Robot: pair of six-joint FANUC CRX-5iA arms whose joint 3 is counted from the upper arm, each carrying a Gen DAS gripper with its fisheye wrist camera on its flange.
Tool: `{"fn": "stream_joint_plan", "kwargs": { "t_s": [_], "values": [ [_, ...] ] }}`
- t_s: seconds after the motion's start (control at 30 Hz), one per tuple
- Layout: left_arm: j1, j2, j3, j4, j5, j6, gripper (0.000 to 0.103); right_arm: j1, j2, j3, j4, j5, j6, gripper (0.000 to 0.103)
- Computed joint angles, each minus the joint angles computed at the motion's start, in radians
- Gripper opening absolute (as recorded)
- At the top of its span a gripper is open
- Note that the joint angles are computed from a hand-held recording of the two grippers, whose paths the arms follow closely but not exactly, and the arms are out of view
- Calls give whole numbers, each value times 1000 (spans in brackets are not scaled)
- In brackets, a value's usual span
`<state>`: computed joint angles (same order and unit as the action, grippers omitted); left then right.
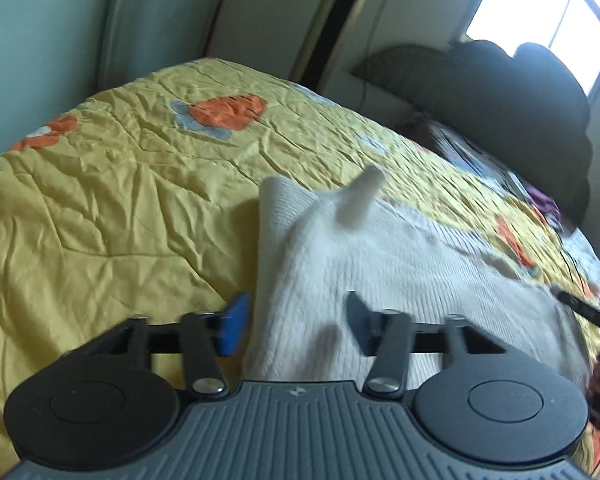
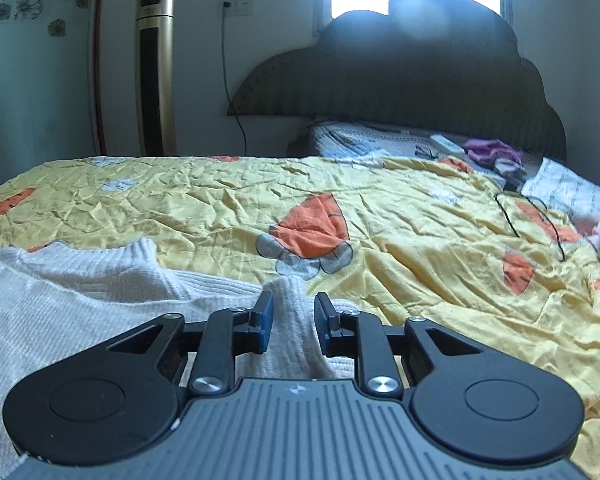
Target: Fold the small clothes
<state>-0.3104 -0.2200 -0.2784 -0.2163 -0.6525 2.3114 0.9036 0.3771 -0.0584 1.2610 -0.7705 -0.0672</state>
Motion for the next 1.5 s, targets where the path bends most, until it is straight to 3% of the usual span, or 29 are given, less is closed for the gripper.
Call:
{"fn": "stream_joint_plan", "kwargs": {
  "t_s": [0.03, 0.1, 0.2, 0.37, 0.53, 0.6, 0.7, 0.77, 0.87, 0.97, 1.1, 1.2, 1.3, 1.33, 1.4, 1.5],
  "values": [
    [2, 0, -4, 14, 2, -17, 32, 4, 0, 2, -6, -1, 18, 38],
    [-9, 6, 5, -2, -14, -13, 11, 11, 5, 10, -22, -4, 52, 42],
    [-3, -22, -26, 29, 5, -49, 9, 21, 11, 18, -33, -23, 64, 43],
    [71, -161, -189, 262, 55, -226, 8, 28, -9, -1, -42, -14, 67, 45],
    [90, -136, -181, 259, -22, -231, 9, 34, -7, 5, -88, -10, 144, 54],
    [66, -122, -138, 194, -34, -187, 11, 39, 2, 14, -79, -26, 119, 54],
    [-74, -82, 13, -139, -124, 5, 12, 43, -11, -13, 22, -8, 32, 54],
    [-140, -48, 83, -259, -157, 27, 12, 51, -14, -13, 59, 16, 49, 56],
    [-114, 2, 116, -155, -90, -145, 12, 60, -7, 18, 16, 102, 173, 56],
    [-87, 80, 146, -40, -24, -316, 12, 81, 26, 96, -165, 169, 369, 56],
    [-63, 180, 194, 33, 20, -396, 12, 101, 84, 177, -267, 140, 498, 56],
    [-60, 247, 260, -56, 1, -269, 12, 89, 89, 165, -230, 132, 423, 64],
    [-10, 307, 298, -36, -39, -205, 12, 69, 84, 135, -142, 73, 270, 68],
    [19, 315, 280, 17, -25, -211, 12, 62, 86, 129, -117, 40, 218, 69],
    [67, 285, 180, 129, 98, -240, 12, 38, 77, 106, -101, 11, 118, 68],
    [47, 282, 196, 68, 80, -200, 12, -6, 35, 46, -142, 124, 25, 67]
  ]
}}
